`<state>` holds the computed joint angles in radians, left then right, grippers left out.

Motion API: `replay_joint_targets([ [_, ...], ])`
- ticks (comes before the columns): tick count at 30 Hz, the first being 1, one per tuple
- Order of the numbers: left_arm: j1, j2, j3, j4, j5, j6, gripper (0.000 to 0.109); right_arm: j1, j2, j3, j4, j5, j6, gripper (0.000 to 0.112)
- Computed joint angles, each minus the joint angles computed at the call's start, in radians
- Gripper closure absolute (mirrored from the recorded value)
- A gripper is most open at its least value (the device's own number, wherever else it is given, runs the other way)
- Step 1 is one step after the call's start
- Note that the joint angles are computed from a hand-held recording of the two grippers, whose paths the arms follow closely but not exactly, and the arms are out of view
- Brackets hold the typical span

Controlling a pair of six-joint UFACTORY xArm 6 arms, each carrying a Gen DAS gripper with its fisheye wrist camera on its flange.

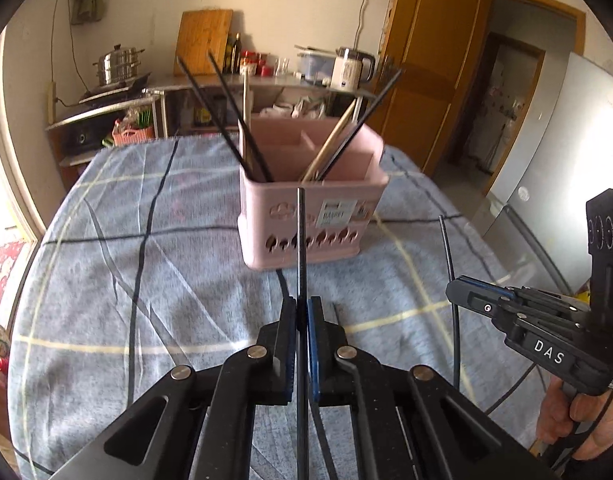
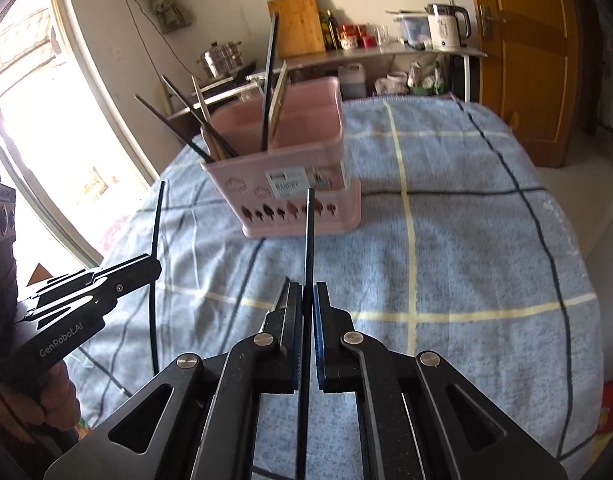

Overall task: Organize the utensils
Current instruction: 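Lift both held chopsticks and carry them over the pink basket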

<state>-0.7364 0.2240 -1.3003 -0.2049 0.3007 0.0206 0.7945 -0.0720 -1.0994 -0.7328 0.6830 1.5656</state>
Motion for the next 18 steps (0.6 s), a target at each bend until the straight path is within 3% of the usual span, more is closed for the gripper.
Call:
replay_joint_targets([
  [12, 0.014, -0.05, -0.031, -0.032, -0.047, 0.067, 0.104, 0.026, -0.057, -0.059, -0.141, 0.098, 0.033, 0.107],
  [18, 0.019, -0.058, -0.015, -0.054, -0.039, 0.077, 0.104, 0.04, -0.069, -0.044, -0.175, 0.103, 0.052, 0.107],
])
